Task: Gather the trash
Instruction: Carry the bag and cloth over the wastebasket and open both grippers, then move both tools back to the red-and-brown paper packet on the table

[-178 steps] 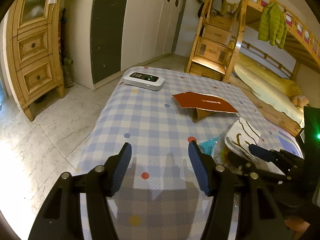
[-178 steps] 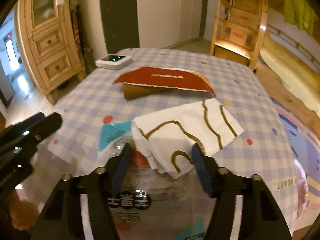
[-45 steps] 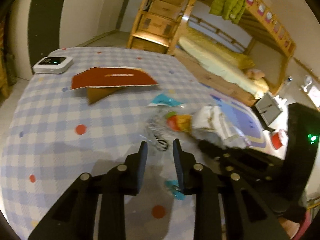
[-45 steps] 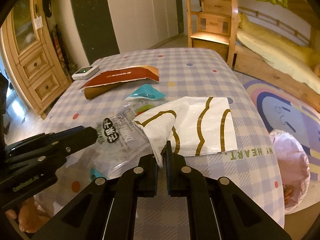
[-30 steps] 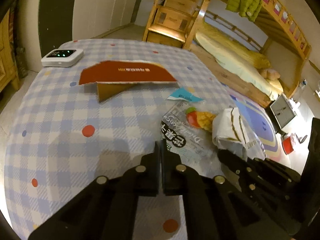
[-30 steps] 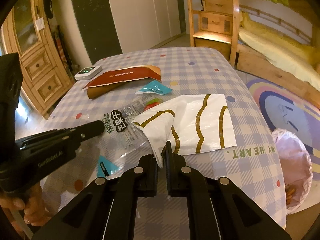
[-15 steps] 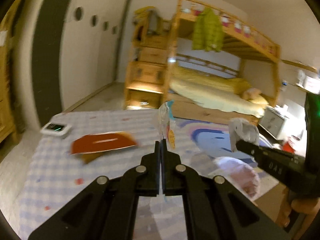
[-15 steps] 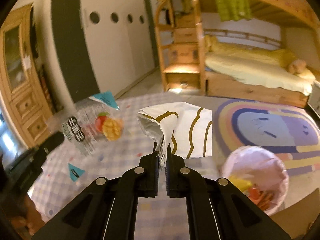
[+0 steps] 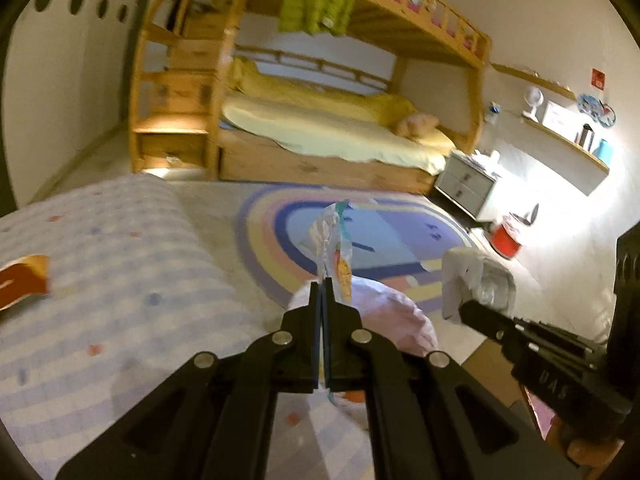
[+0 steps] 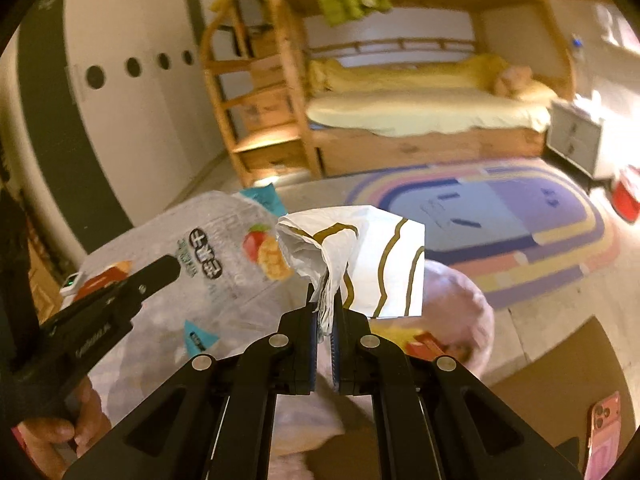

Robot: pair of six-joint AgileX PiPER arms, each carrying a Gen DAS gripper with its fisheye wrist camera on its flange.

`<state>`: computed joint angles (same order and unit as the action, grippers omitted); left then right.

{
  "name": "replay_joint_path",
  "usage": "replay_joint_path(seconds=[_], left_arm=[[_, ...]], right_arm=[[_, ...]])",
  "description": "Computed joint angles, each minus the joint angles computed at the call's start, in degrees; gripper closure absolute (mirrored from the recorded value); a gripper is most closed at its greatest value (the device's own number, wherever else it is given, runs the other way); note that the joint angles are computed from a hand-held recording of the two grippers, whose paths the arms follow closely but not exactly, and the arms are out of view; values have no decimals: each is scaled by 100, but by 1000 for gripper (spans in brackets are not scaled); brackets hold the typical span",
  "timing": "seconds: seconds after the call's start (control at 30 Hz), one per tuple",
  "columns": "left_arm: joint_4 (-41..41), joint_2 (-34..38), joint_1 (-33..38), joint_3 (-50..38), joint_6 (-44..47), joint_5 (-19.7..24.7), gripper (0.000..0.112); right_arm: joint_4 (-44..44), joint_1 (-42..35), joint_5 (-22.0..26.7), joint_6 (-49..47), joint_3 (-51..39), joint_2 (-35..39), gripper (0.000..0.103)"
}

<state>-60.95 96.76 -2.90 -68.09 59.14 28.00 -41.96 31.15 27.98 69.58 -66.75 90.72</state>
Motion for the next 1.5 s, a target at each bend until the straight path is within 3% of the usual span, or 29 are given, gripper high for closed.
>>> replay_joint_path(seconds=[0.2, 0.43, 0.47, 0.5, 0.53, 0.57, 0.6, 0.77, 0.87, 1.0, 1.1, 1.3, 1.5], left_arm=[[614, 888, -598, -959, -691, -102, 112], [972, 1541, -890, -1728, -1009, -93, 111], [1052, 1571, -883, -1773, -1133, -41, 108], [1072, 1592, -837, -1814, -1218, 59, 95], [1101, 1595, -803, -1825, -1314, 91, 72], [1057, 1547, -765, -1758, -1356, 7, 65], [903, 1499, -708, -1699, -1270, -29, 63], [825, 1041, -352, -1279, -1251, -132, 63], [767, 566, 9, -834, -1257, -194, 63], [996, 10, 613, -423, -1479, -88, 63], [888, -357, 1188, -89, -1161, 57, 63], [356, -906, 2537, 492, -88, 260, 63], [90, -855, 3806, 449, 643, 378, 63]], right_arm=[[1234, -876, -693, -1107, 189, 298, 98], [2014, -1313, -1045, -1858, -14, 882, 93], [2172, -1352, -1063, -2021, -72, 972, 93], [2206, -1351, -1025, -2049, -109, 1013, 91], [2140, -1348, -970, -1966, -181, 1092, 87], [2053, -1343, -949, -1846, -197, 1125, 71], [1861, -1318, -959, -1590, -152, 1103, 56], [512, -1028, -711, 36, 74, 738, 58], [-43, -808, -608, 616, 171, 450, 59], [-281, -231, -301, 702, -178, 244, 59], [-243, 200, -72, 526, -588, 330, 59], [-22, 1045, 382, -69, -1915, 1144, 58], [931, 1388, 459, -1597, -3525, 2392, 58]])
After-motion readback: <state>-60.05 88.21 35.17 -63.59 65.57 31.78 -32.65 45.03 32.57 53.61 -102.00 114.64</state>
